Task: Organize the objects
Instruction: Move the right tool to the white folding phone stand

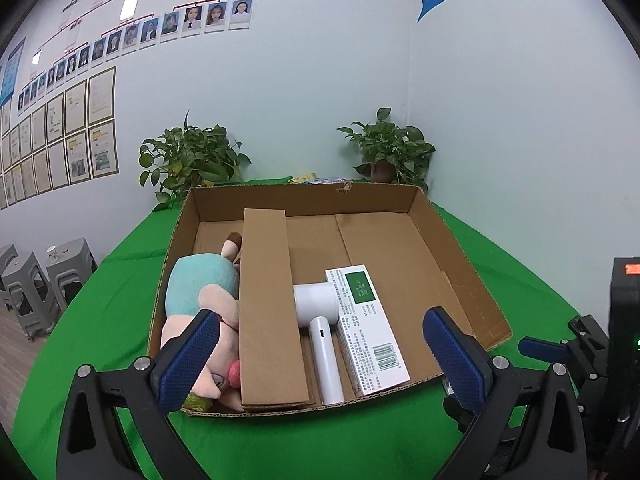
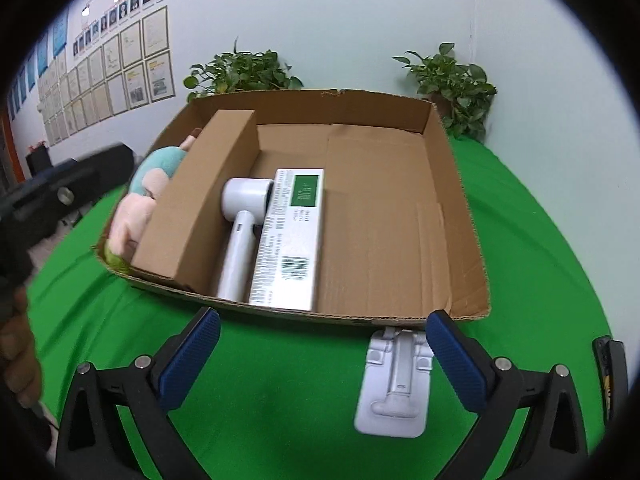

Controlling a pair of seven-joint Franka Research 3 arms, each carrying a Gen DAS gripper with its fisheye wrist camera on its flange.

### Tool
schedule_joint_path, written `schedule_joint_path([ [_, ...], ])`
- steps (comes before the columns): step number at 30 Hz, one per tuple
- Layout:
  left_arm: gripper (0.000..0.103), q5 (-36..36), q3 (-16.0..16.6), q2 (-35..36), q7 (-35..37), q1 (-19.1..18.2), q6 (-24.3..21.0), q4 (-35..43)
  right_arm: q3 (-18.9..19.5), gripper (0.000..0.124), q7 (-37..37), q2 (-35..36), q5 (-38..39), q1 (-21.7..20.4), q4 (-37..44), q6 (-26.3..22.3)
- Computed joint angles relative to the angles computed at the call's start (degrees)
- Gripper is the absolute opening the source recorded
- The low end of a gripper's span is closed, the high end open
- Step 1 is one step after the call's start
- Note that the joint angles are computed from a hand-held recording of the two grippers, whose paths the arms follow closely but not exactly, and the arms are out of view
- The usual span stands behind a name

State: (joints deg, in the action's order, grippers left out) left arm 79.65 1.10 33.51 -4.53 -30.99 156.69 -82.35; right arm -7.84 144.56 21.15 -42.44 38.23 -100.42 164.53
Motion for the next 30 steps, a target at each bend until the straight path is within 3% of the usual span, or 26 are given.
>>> schedule_joint_path([
  [12, 0.103, -1.0, -0.96, -0.25, 0.58, -0.47, -1.44, -0.63, -2.35, 0.102, 8.78, -0.85, -8.12, 0.79, -1.49, 1.49],
  [18, 0.103, 0.54, -0.33, 0.5, 0.14, -0.97, 0.71, 0.29, -1.68, 0.102, 11.62, -1.85, -10.12, -0.61, -3.1, 3.24],
  [24, 0.103, -2.88, -0.9, 1.46, 3.01, 0.77, 6.18, -0.6, 0.72, 0.102, 4.77, -1.85, -3.09, -3.79, -7.29, 9.44],
  [26, 0.103, -8.38, -2.92, 2.46, 9.19, 2.85, 8.85, -1.43, 3.43, 0.102, 0.09, -1.53, 3.95, -6.49, -9.23, 8.79],
  [29, 0.103, -19.24, -7.82, 5.12, 19.97, 6.41, 10.24, -2.32, 1.27, 0.102, 0.42, -0.8, 8.48, -5.31, -10.62, 5.89],
  [30, 0.103, -20.97, -8.11, 5.66, 21.21, 6.56, 10.67, -2.47, 1.46, 0.102, -0.94, -0.24, 10.66, -5.67, -10.52, 4.83],
])
